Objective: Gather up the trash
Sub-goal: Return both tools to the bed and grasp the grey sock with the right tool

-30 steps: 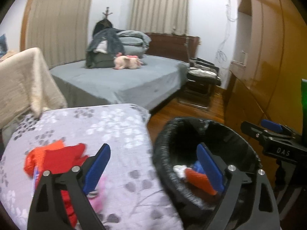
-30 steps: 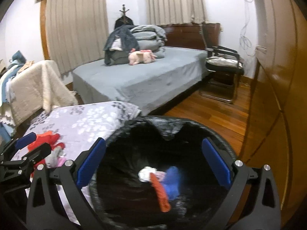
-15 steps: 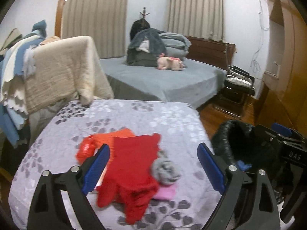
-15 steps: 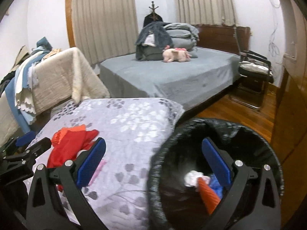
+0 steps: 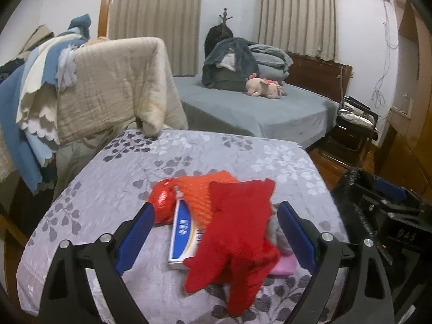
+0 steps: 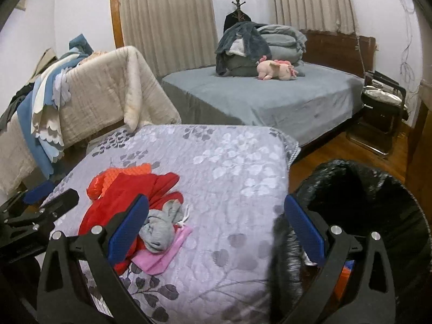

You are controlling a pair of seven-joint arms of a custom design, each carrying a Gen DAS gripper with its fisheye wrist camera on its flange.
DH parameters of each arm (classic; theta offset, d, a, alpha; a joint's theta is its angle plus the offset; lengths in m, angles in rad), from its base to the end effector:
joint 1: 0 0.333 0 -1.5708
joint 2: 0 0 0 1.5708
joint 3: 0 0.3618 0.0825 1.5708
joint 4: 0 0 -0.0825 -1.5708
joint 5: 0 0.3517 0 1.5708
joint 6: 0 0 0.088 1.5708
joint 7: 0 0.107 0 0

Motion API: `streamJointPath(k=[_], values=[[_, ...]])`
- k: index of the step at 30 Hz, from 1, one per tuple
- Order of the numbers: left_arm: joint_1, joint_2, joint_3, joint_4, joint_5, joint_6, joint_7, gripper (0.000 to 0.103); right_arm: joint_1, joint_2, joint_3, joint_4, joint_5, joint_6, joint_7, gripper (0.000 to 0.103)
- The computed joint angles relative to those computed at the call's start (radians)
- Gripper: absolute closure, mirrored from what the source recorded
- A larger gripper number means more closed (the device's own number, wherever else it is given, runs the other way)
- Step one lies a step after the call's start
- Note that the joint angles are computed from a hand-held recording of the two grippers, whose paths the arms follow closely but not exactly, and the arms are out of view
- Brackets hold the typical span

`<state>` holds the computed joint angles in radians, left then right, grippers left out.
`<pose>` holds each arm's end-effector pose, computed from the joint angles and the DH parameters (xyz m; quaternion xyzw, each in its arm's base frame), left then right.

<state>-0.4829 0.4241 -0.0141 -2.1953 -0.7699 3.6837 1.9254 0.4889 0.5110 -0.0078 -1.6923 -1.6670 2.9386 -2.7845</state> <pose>0.5494 -0.1935 0.3713 -0.6342 0.6146 -0.3534 0.3086 0.5695 0.3708 0.3892 -0.6614 0.5864 -0.2683 0.3830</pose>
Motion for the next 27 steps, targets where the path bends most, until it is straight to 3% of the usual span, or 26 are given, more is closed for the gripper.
streamJointPath(k=[12,16,21,27], values=[[0.040,0.013,0.001,-0.024,0.043,0.002,-0.052,0.013,0.068,0.130,-0.052,0.115,0.218,0.061,-0.236,0.006],[0.054,0.017,0.000,-0.029,0.064,0.000,-0.073,0.013,0.069,0.164,-0.046,0.135,0.333,0.083,-0.364,0.020],[0.064,0.020,0.003,-0.032,0.088,-0.007,-0.100,0.013,0.080,0.186,-0.053,0.139,0.444,0.098,-0.473,0.026],[0.063,0.023,0.010,-0.035,0.102,-0.015,-0.119,0.014,0.076,0.206,-0.040,0.137,0.578,0.120,-0.618,0.040]])
